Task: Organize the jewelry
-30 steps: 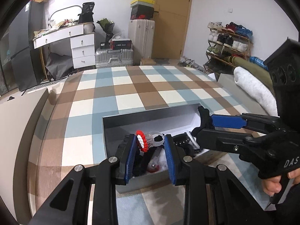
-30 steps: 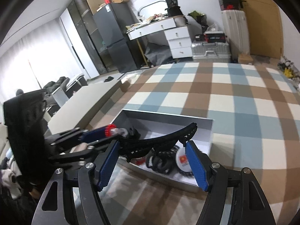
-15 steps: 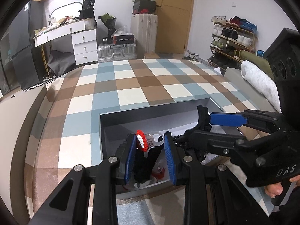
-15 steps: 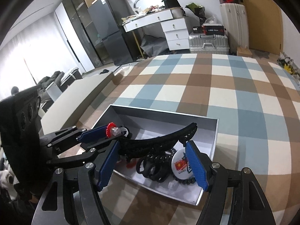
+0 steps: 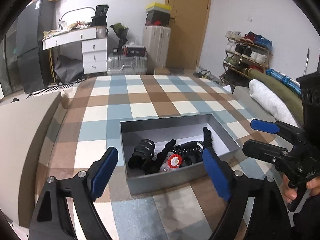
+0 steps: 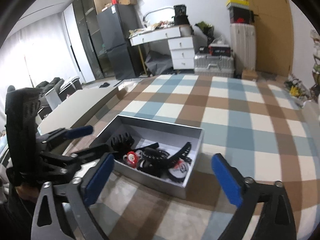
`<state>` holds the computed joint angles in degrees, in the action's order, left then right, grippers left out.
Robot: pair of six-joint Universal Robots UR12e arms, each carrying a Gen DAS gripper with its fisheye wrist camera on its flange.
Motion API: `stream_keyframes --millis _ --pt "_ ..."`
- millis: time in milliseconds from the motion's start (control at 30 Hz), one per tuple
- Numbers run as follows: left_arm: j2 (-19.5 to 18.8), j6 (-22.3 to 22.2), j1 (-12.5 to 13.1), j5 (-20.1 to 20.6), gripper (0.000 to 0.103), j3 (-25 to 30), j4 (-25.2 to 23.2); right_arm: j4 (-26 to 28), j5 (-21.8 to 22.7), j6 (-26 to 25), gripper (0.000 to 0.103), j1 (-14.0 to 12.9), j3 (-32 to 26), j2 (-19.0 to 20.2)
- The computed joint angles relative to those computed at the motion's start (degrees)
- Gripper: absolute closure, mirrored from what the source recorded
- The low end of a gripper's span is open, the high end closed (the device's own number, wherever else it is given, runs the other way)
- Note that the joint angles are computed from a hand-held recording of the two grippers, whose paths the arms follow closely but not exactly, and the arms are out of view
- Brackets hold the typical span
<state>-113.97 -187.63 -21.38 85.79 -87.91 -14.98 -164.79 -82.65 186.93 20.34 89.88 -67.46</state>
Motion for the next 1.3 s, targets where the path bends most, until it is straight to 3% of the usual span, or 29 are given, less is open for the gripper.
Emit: stream_keyframes --millis 100,400,533,833,1300 --pt "0.49 -1.48 -0.13 1.03 0.001 -1.36 2.1 -2.51 0.06 -0.08 0.0 -0.03 1.46 -0.62" --pt "0.81 -1.34 -0.56 4.09 0.001 -3.64 7.92 -11.58 -1.26 -2.45 0.0 0.72 5.32 -1.5" --pt "0.74 -2.59 -0.57 4.91 0.001 -4.2 9.93 -12.49 -0.31 -1.84 0.0 0.55 5.84 -1.24" --pt "0.32 0.11 -1.03 6.44 0.001 -4.53 9.94 -16.81 0.78 0.41 0.0 0.13 7.31 -0.88" --pt "0.11 1.7 -1.15 7.74 0.001 -5.19 12.06 -20.19 -0.51 -0.78 0.0 0.55 7.93 -0.48"
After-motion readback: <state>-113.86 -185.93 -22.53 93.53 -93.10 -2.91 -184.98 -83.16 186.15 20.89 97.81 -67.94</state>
